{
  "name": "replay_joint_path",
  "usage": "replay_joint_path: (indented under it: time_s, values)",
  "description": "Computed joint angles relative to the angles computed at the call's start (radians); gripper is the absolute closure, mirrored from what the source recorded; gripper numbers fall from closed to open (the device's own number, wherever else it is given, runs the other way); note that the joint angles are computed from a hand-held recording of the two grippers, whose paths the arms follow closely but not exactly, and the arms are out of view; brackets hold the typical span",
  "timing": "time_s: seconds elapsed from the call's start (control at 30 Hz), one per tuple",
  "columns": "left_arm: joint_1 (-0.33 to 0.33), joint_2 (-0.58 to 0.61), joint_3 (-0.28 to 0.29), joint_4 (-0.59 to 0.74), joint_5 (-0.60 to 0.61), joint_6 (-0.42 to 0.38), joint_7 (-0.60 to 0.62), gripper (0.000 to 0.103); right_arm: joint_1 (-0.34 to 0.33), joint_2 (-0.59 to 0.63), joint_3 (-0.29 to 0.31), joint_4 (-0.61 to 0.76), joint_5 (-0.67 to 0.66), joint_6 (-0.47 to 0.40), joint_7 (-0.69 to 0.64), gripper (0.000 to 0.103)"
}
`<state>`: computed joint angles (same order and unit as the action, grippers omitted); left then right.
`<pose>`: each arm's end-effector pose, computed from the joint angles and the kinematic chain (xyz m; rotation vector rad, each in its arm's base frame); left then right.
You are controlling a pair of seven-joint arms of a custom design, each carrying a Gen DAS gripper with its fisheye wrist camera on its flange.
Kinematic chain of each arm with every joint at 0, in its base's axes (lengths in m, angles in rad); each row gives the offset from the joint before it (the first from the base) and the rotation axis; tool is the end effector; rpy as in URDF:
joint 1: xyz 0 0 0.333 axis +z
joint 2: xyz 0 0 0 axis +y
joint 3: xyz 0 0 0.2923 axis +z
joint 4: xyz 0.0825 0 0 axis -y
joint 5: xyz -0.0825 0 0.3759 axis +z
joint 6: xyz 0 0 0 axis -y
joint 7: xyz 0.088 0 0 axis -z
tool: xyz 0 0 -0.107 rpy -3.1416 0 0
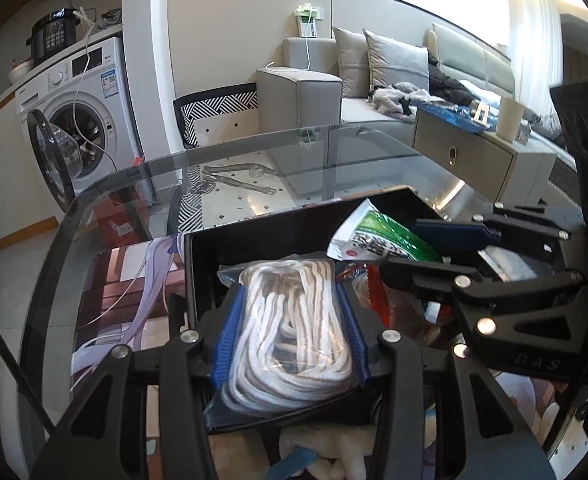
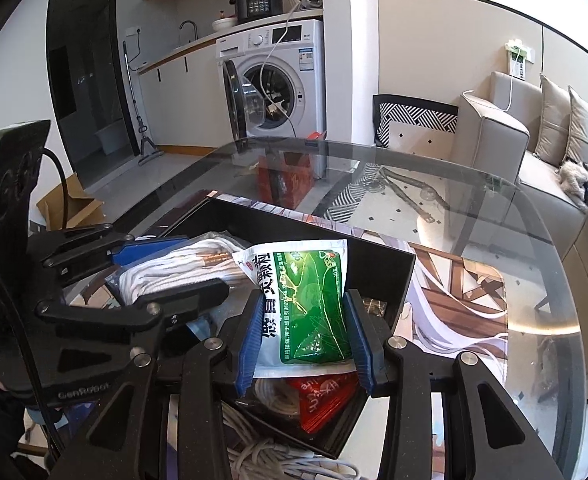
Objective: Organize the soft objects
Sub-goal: 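Carry the rope bag and green packet into the black box and open both grippers, then move both tools toward the white plush toy and white cable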
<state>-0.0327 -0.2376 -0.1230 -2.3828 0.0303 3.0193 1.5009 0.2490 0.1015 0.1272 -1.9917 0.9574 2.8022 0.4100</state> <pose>0.5036 -0.0844 0.4993 -1.6082 1.8214 -0.8489 0.5776 0.1844 0.4580 -2.0902 0.9390 -0.4261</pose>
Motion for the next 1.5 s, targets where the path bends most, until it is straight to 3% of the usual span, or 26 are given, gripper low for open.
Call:
replay_joint_path:
  time_s: [0.13, 0.23, 0.33, 0.43, 0.5, 0.57, 0.67, 0.8, 1.0, 1.1, 1.5]
  values:
    - [-0.013, -0.004, 0.011, -0.006, -0.018, 0.006, 0.015, 0.057, 0.000, -0.006, 0.002, -0.008, 0.011, 0.008, -0.015, 0.063]
    - [-0.022, -0.008, 0.018, -0.006, -0.035, -0.005, 0.027, 0.056, 0.005, -0.029, 0.007, -0.032, 0.071, 0.052, -0.071, 0.050]
    - [-0.083, -0.022, 0.072, -0.015, -0.121, -0.009, 0.100, 0.044, 0.011, -0.069, -0.001, -0.061, 0.160, 0.065, -0.160, 0.044]
    - [-0.058, -0.057, 0.049, -0.041, -0.117, 0.001, 0.099, 0.029, 0.028, -0.119, -0.023, -0.105, 0.220, 0.078, -0.211, 0.029]
    - [-0.085, -0.088, 0.074, -0.061, -0.145, 0.008, 0.130, 0.015, 0.038, -0.150, -0.043, -0.130, 0.254, 0.063, -0.233, 0.014]
    - [-0.095, -0.122, 0.083, -0.085, -0.162, 0.009, 0.141, 0.006, 0.047, -0.191, -0.065, -0.164, 0.290, 0.033, -0.256, 0.009]
    - [-0.112, -0.168, 0.105, -0.113, -0.185, -0.003, 0.164, 0.000, 0.066, -0.252, -0.091, -0.220, 0.348, 0.029, -0.310, 0.001]
    - [-0.054, -0.226, 0.061, -0.163, -0.154, 0.009, 0.129, 0.000, 0.087, -0.309, -0.112, -0.279, 0.355, 0.049, -0.300, 0.001]
    - [-0.049, -0.287, 0.066, -0.222, -0.135, -0.010, 0.096, 0.000, 0.107, -0.360, -0.145, -0.344, 0.306, 0.054, -0.238, 0.001]
    - [-0.019, -0.301, 0.037, -0.233, -0.104, -0.021, 0.073, 0.000, 0.113, -0.363, -0.162, -0.356, 0.305, 0.042, -0.225, 0.001]
    - [-0.051, -0.302, 0.062, -0.246, -0.085, -0.050, 0.081, 0.000, 0.100, -0.325, -0.170, -0.350, 0.148, 0.035, -0.059, 0.001]
